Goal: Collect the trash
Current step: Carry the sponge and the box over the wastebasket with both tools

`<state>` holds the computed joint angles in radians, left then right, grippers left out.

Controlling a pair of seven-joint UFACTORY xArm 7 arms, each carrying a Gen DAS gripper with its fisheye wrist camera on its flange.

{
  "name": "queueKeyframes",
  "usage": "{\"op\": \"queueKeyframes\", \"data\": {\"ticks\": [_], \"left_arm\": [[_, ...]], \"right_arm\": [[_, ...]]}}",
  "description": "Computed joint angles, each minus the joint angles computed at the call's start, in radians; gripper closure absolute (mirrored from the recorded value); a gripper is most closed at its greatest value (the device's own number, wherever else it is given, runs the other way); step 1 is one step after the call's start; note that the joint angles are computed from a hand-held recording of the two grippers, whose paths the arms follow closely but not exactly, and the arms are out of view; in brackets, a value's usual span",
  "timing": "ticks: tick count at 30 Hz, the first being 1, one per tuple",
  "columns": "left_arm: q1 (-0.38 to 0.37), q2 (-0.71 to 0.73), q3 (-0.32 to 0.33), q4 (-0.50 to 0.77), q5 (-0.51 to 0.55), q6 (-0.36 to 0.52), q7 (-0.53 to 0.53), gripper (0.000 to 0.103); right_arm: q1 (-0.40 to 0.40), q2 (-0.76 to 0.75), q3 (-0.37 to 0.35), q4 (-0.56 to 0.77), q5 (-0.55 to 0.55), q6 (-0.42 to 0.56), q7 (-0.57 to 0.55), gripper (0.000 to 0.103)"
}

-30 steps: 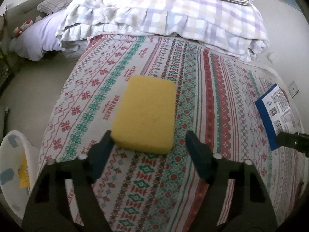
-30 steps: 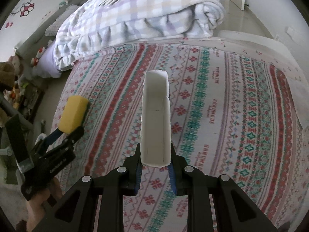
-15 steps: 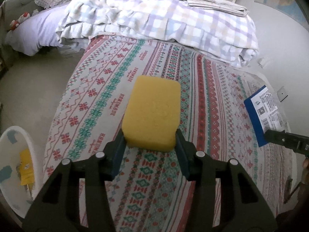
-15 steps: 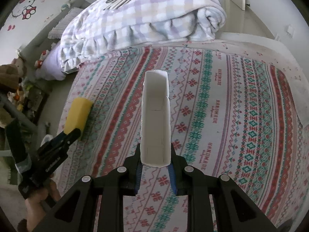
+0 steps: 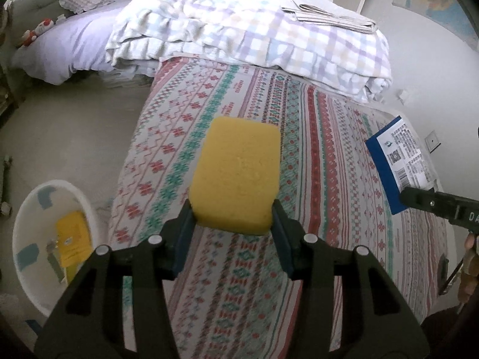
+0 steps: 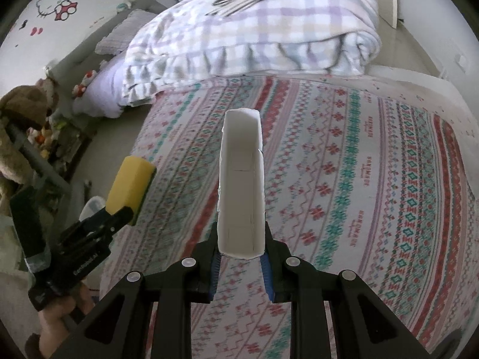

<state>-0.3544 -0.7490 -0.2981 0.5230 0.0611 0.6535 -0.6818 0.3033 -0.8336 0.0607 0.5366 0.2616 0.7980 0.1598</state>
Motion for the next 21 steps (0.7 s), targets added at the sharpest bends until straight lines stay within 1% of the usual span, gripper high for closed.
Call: {"op": "queueKeyframes", "data": {"ticks": [5,10,21], "left_arm": [[-0.005,-0.092,0.022,-0.033,-0.009,0.067,0.010,0.052],[0.006,-0.184,0.044,-0.064,-0.018,0.133,0.029,0.052],[0.071,-0.395,0.093,-0.128,-0.032,0.291,0.091,0.052]], "right_arm": [[0.032,0.016,0.034,0.005,0.010,-0.017,0.021,0.079],[0.070,0.054,0.069,0.024,0.010,-0.041,0.043,0.079],[0.155,0.183,0.131,0.088,-0.001,-0.120,0.090,0.079]]}}
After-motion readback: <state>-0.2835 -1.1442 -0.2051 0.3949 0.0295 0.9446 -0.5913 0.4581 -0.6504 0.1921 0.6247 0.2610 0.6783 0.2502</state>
